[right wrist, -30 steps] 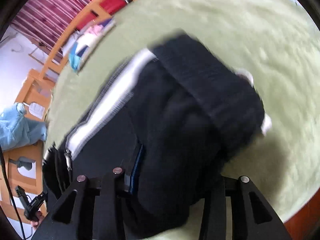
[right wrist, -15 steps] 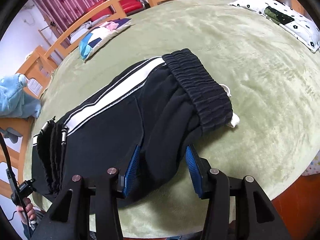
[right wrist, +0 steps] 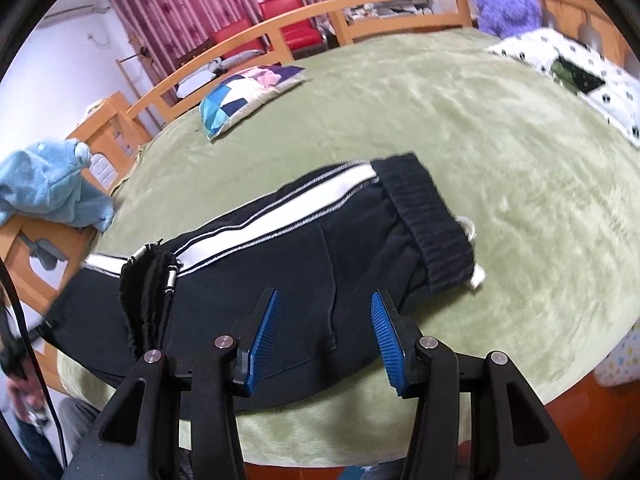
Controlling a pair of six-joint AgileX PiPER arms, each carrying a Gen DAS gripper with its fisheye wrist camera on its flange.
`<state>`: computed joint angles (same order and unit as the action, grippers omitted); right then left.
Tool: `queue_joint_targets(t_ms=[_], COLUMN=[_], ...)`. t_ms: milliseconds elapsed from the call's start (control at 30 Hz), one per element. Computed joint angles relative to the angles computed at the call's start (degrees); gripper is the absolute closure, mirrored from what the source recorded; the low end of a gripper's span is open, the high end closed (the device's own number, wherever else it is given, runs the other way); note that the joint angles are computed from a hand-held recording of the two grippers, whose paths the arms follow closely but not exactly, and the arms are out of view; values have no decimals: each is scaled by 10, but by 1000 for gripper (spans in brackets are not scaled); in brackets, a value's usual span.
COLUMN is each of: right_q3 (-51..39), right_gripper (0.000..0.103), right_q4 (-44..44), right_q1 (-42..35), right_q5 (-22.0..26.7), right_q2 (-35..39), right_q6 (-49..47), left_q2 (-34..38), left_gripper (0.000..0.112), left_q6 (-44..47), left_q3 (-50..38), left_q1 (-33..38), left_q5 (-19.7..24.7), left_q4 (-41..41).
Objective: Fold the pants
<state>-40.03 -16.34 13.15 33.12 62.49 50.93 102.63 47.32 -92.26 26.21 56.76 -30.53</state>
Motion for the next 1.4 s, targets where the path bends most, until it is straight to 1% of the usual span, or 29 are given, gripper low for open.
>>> queue_joint_targets(t_ms=[67,133,200,267,333,400,433,467,500,533,567,600,633,767,833,900,967,1033,1067,1100,1133,1167,1200,1233,1267,1300,1333,1367,1400], right_q3=[-5,-8,-8,-3,7,19,26,30,36,40,46,49,54,69,73,68,57,34,17,-5,-22,-26,-19,-12,-5,4,11,18,30], right_gripper=[55,55,55,55,55,55,55,55,55,55,55,55,55,54,49,49,48,47,47,53,72,75,86,89,90,90,90,90,90], right_q4=[-5,1,-2,22,81,162,208,253,299,335,369,390,421,556,595,626,632,616,604,601,577,552,541,552,587,644,683,698,691], right_q1=[-7,-26,-40,-74,-125,-194,-236,-270,-315,-348,-377,-395,-419,-477,-462,-424,-368,-311,-293,-275,-255,-237,-211,-204,-220,-259,-307,-334,-354], right_q5=[10,18,24,22,18,19,23,30,42,51,61,69,79,104,90,68,25,-25,-35,-36,-37,-52,-87,-99,-90,-67,-39,-33,-51], right_q2=[-8,-15,-20,-29,-43,-59,-67,-71,-78,-80,-82,-83,-85,-76,-58,-22,22,81,113,153,174,182,180,164,139,108,83,73,65], right_q6=[-18,-54,-71,-120,-206,-314,-372,-429,-486,-533,-577,-606,-646,-791,-816,-835,-829,-804,-788,-780,-748,-732,-738,-768,-806,-845,-862,-874,-882], left_q2=[-47,-91,-132,-157,-168,-162,-153,-140,-120,-112,-98,-97,-96,-99,-90,-78,-66,-57,-54,-54,-50,-47,-42,-38,-36,-35,-34,-35,-30], left_gripper=[90,91,91,91,91,91,90,89,85,82,81,81,81,80,80,80,77,75,75,75,75,75,75,75,75,75,75,75,70], left_q6=[-29,-65,-102,-151,-217,-271,-297,-311,-317,-302,-277,-264,-257,-258,-264,-269,-264,-267,-260,-256,-252,-247,-240,-232,-221,-212,-201,-190,-174], left_q3=[2,-3,-3,-5,-12,-20,-25,-32,-48,-51,-65,-60,-57,-17,3,15,36,51,63,72,81,88,93,102,110,116,121,125,125], left_q1=[-47,-103,-169,-245,-350,-437,-482,-509,-537,-542,-539,-537,-533,-521,-491,-472,-434,-409,-392,-381,-367,-357,-347,-337,-326,-318,-310,-304,-295], left_q5=[-10,-8,-9,-15,-12,-7,-6,-7,-2,-2,10,17,18,-20,-31,-37,-40,-45,-48,-51,-53,-54,-54,-57,-60,-62,-64,-61,-55], left_q4=[36,74,116,170,238,280,291,288,261,218,163,121,102,133,160,173,183,192,190,188,188,186,180,171,161,150,136,125,108])
